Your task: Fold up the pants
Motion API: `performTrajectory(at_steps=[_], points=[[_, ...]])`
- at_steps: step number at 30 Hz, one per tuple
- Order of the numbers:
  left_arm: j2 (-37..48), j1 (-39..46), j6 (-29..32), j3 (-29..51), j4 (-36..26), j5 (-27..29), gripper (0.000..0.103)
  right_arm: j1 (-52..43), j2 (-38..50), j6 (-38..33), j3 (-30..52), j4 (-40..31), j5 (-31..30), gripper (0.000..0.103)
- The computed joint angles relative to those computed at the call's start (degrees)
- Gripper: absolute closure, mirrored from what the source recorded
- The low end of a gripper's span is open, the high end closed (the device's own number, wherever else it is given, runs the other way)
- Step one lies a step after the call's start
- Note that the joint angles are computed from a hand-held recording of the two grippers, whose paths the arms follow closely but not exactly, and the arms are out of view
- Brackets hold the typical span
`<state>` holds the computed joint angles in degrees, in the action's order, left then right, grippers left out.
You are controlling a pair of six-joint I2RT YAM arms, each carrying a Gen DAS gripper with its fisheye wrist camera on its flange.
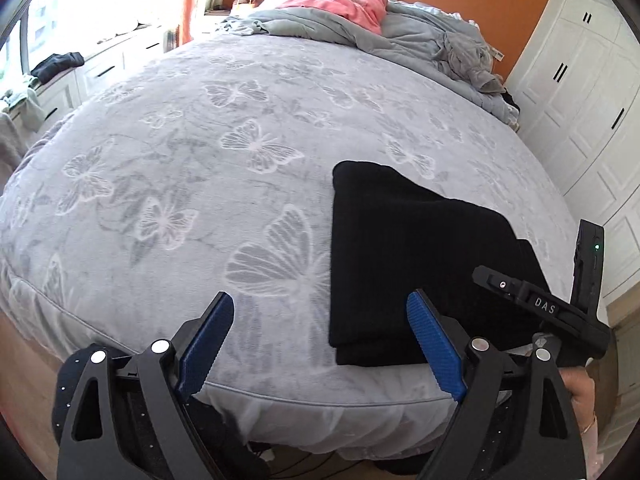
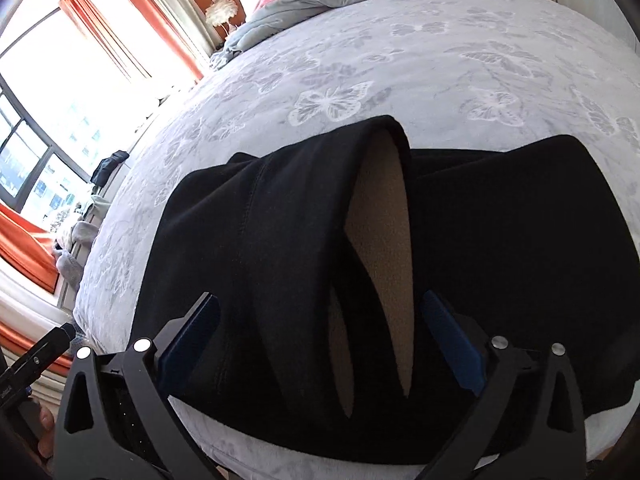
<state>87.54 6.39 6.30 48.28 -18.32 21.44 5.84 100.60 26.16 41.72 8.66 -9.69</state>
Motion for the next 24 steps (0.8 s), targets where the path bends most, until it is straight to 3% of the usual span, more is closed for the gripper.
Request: performTrajectory(at_steps=[1,2,3,5,8,12,16,19,23,24], points=[[0.6,0.18,0.4,0.3,0.21,-0.22,0.017,0.14,0.23,-0.06,0.16,-0.58,0.32,0.038],[0.9,0.1,0.6,0.26,0.37,-0.4,0.017,-0.39,0.35,-0.33,0.76,-1.67,-1.37,0.073],[1.81,-0.01,0.82,0.64,0.54,-0.34,0.017,-1.92,0.43,0.56,0.91,-1.22,-5.98,0.084],[3.03,-0.97,0.58,1.18,-0.03,-0.34,0.017,-2.28,-2.1,1.29,2.17,-3.93,-7.73,0.085],[4.24,-2.62,-0.19,2.66,-2.23,0.9,0.017,-2.36,-12.74,-0.5,2.25,-8.44,-8.07,0.085],[3.71,-3.87,-1.25,2.85,-3.15,2.43,0.017,-4.51,-21.79,-7.22,2.67,-17.8,-0.34,0.084],[5.4,-5.98,-1.83,2.67,-2.71,1.14,0.017,-12.72,-7.41,-8.62,1.01,-17.49,-0.82,0.082],[6.77,-7.35,-2.63,2.8,-3.21,1.69,0.017,-17.44,-8.34,-5.71,-4.33,-10.23,-9.8,0.075],[6.36,-9.28,-4.14,1.92,-2.59,0.85,0.017,-16.93,-7.99,-5.44,-3.58,-10.45,-9.13,0.056],[6.18,-9.98,-4.51,1.83,-2.57,0.17,0.017,-16.63,-7.13,-5.68,-3.72,-9.7,-9.51,0.057]])
